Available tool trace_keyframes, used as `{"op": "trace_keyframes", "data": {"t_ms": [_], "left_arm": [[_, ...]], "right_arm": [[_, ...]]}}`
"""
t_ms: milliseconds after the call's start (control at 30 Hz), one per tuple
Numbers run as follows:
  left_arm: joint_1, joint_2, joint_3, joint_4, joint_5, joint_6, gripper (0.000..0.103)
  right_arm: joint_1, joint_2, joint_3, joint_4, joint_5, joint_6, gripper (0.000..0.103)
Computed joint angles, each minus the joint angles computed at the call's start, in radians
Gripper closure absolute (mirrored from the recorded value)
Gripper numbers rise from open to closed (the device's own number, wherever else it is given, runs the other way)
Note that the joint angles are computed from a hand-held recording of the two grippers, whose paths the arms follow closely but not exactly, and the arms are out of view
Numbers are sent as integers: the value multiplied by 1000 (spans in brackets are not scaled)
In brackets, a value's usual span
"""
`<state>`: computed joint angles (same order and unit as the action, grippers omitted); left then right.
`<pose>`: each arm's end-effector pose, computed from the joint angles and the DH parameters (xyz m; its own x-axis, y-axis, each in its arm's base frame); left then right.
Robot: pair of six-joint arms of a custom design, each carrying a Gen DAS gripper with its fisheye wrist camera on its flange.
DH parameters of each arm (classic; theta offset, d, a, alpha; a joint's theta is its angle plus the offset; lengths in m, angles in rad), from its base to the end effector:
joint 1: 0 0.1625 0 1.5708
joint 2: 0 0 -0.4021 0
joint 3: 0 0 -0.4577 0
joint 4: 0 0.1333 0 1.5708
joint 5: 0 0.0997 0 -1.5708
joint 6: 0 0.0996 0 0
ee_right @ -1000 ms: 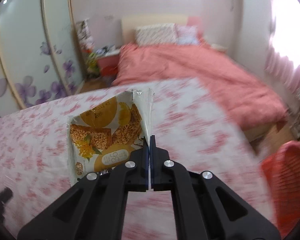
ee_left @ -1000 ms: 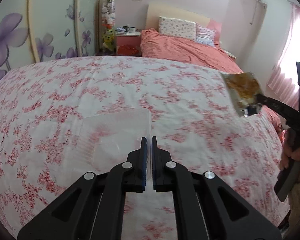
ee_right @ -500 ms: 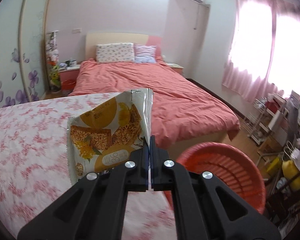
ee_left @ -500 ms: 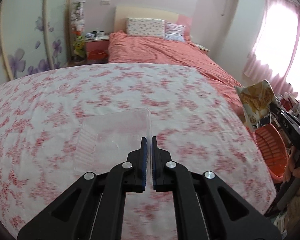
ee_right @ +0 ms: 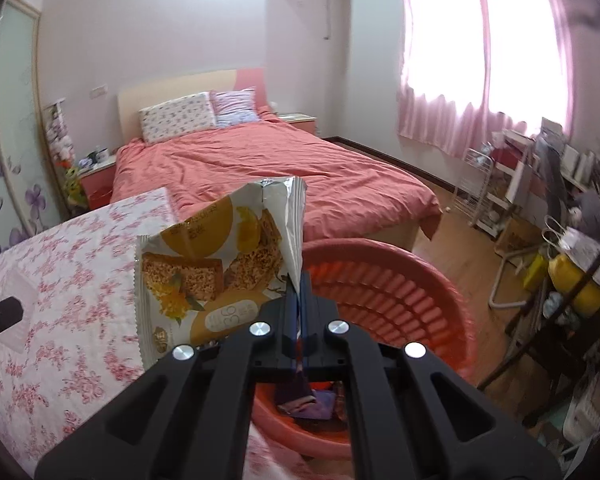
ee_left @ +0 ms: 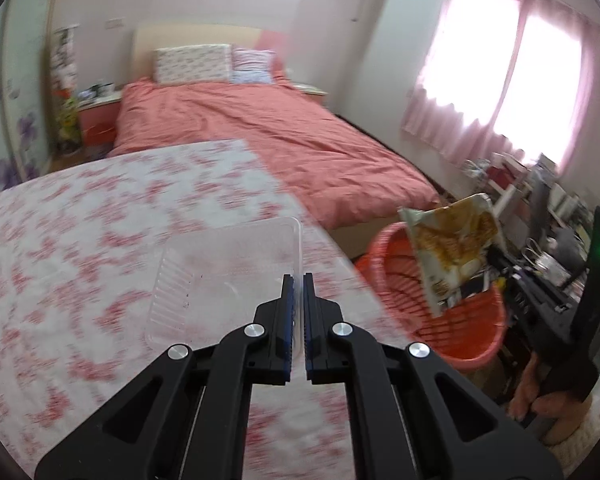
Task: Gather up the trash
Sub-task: 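Carry the snack bag and plastic tray over the orange basket and release both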
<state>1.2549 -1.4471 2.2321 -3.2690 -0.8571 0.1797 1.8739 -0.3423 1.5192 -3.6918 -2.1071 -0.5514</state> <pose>0.0352 -0.5311 0.2709 -0.8314 -0.1496 -0.5351 0.3440 0.6177 -0.7072 0.2823 -0.6266 -0.0946 -0.7123 -0.1753 0.6796 -0.6436 0.5493 -0.5329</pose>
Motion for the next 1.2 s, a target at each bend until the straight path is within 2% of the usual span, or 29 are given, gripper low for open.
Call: {"op": "trace_keyframes", "data": {"t_ms": [200,567,933,1200], "left_arm": [[-33,91,-42,0,-52,23,99],[-61,219,-110,21,-106,38,99],[-85,308,-153,23,-146,59,99],[-77,354,-192,46,-168,64,99]], "right_arm": [[-37,-47,53,-49,-3,24,101],[-119,-124,131,-96,7,55,101],[-176,-162,158,-74,52,103,100],[-198,-163,144,-56,71,113,100]]}}
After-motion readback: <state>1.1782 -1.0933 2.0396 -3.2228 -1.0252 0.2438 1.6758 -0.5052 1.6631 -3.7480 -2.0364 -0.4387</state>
